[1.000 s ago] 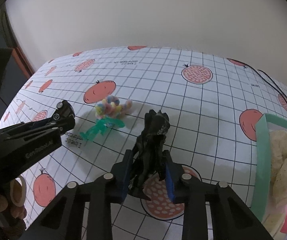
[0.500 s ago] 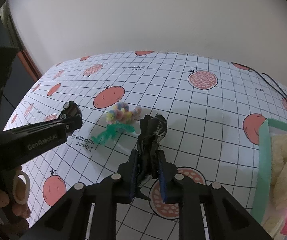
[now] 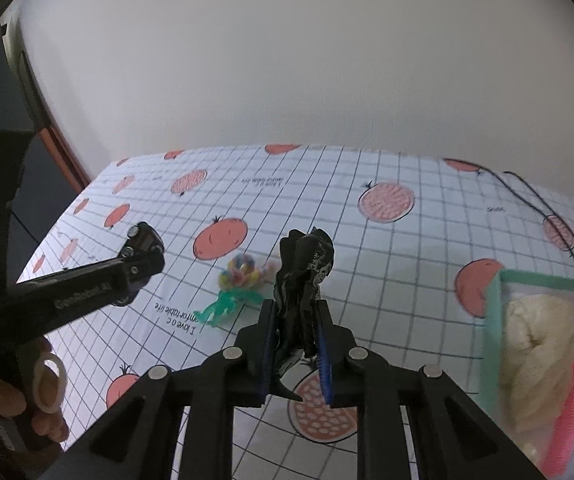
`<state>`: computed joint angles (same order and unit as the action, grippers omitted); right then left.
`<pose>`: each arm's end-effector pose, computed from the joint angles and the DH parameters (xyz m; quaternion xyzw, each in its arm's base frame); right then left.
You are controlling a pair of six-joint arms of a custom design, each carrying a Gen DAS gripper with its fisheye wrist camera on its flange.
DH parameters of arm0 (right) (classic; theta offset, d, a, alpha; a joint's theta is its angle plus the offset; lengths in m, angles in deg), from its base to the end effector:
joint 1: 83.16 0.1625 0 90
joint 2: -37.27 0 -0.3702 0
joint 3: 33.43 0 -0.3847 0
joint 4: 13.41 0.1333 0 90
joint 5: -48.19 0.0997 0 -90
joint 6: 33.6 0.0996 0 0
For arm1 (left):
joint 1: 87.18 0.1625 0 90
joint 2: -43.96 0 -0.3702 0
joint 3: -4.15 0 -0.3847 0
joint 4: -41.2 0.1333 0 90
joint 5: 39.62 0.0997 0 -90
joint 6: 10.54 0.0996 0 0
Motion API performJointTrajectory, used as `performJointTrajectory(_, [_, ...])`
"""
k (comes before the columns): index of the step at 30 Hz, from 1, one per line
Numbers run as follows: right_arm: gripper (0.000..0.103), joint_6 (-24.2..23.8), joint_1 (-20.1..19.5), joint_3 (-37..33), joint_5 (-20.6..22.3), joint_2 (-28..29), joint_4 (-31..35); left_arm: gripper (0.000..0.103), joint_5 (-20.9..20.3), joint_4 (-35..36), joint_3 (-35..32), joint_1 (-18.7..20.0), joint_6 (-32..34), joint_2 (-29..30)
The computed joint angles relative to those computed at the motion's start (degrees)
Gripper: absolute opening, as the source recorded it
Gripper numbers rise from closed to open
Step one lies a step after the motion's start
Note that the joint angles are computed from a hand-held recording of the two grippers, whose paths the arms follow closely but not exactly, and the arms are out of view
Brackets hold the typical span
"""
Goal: Organize objects
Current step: 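Carry the toy car with left tool while right tool carries the figure over the tray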
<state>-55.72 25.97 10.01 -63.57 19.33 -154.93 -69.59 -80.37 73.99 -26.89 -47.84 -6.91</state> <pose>0.3629 -0.7522 0.0715 0.2973 -0.9105 0.2162 0.1896 -0.1590 -0.7217 0.2978 -0.1117 0.8551 -0.3537 0.3621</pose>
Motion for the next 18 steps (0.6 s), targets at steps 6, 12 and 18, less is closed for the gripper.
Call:
performJointTrajectory(6, [0.02, 0.28, -0.34, 0.83, 0.03, -2.32, -1.42, 0.031, -0.34, -5.56, -0.27, -1.55, 4.07, 0.21])
performJointTrajectory(12, [0.02, 0.99, -1.44, 3.43, -0.01, -6.12, -3.64, 0.031, -1.73, -10.02, -1.29, -3.05, 7.38, 1.34])
performJointTrajectory(18, [0.02, 0.88, -2.8, 5.24, -0.49, -9.41, -5.27, 0.031, -3.54, -11.67, -3.75, -4.44, 9.7, 3.68])
